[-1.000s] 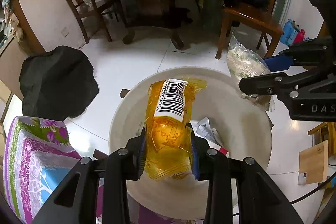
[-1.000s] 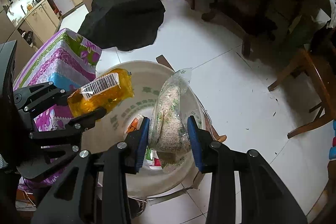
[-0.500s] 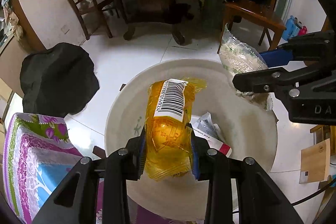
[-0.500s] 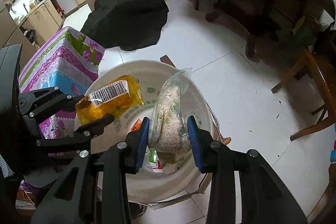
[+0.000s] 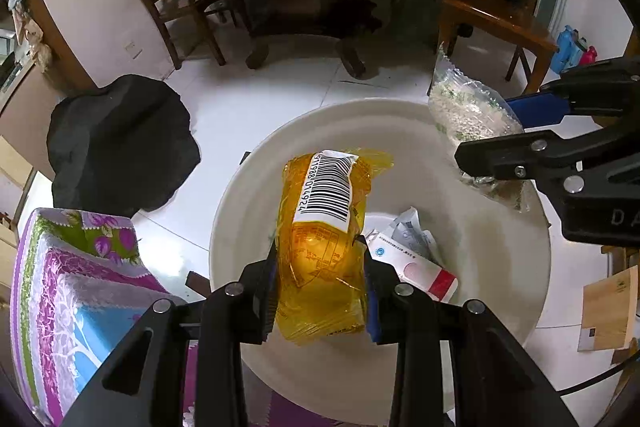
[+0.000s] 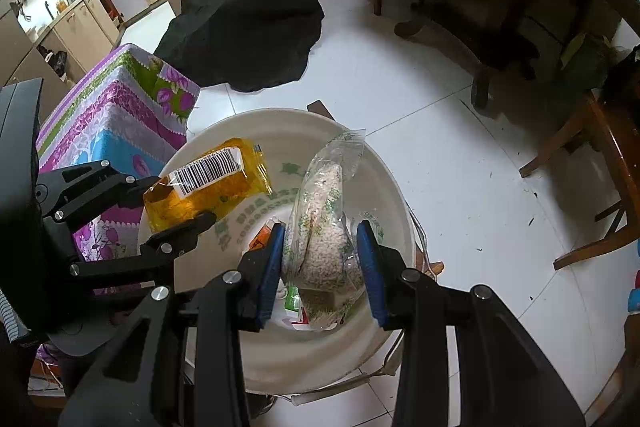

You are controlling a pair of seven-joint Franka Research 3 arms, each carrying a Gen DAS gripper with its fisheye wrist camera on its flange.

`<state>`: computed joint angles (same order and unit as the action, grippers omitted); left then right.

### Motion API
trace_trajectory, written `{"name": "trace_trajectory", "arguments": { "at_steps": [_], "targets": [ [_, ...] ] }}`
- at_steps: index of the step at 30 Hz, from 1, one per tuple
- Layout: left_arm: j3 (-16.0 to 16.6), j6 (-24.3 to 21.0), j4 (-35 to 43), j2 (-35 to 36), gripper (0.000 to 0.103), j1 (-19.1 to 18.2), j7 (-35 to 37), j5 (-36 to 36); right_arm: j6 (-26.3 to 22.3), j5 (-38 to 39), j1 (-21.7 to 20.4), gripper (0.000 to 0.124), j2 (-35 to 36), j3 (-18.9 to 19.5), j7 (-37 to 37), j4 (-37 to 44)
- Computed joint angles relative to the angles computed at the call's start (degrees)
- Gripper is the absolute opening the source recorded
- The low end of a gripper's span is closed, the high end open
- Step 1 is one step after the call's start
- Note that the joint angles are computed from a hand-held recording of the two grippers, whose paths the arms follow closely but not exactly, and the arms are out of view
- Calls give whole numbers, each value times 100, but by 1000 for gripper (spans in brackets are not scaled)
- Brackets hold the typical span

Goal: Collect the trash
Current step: 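Open both tools to drop the snack bag and rice bag into the bucket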

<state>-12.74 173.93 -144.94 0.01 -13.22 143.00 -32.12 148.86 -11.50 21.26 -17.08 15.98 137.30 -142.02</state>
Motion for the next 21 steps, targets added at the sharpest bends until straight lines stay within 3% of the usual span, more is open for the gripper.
{"name": "trace_trajectory", "arguments": {
  "at_steps": [10,14,21],
  "targets": [
    [-76,224,-35,109,37,122,-615,625,-23,-194,-53,38,96,51,144,76],
    [-78,269,-35,132,42,193,-992,993,-95,-202,-14,38,157,6,163,131],
    [-169,154,45,109,47,264,-579,440,-94,-269,10,38,148,-9,204,140]
  ]
}}
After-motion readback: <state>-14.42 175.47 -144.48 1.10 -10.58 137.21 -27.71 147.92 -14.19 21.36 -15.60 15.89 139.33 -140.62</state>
